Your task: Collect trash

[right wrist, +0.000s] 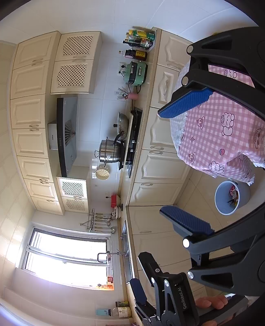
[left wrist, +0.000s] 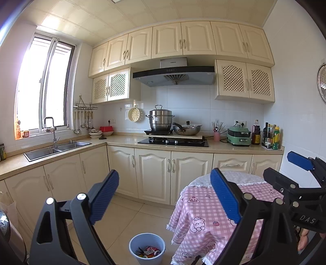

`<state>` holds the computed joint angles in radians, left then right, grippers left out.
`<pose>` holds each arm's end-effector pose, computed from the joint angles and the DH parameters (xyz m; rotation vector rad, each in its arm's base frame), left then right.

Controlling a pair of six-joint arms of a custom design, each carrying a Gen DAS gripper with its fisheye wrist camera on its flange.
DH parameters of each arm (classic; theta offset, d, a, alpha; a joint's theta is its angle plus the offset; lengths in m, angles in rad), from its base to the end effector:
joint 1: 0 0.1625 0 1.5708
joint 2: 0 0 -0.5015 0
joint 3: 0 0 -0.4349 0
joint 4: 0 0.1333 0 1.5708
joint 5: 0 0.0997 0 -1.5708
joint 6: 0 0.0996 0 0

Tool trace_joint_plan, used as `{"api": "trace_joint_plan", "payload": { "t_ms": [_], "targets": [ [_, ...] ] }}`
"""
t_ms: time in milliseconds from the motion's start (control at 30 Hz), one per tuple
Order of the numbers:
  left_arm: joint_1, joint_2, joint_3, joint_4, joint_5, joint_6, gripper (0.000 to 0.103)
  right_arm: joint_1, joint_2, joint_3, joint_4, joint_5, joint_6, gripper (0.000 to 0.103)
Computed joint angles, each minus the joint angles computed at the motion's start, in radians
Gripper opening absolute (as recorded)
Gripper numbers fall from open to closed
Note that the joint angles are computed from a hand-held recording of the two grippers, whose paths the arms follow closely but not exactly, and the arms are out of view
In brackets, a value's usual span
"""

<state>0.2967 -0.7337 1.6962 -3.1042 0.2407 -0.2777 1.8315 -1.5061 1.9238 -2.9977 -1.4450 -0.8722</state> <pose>-0.5946 -0.4223 0.2153 0.2216 1.5711 -1.6384 0.2869 -0.5099 0.5183 1.4679 -2.1400 1.4151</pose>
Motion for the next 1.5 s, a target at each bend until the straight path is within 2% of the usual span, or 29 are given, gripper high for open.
{"api": "trace_joint_plan", "payload": {
  "t_ms": [1500],
  "targets": [
    [0.009, -0.003, 0.015, -0.061, -0.018, 0.051, 0.089, -0.006, 0.001, 0.003, 0.013, -0.014, -0.007, 0.088]
  ]
}}
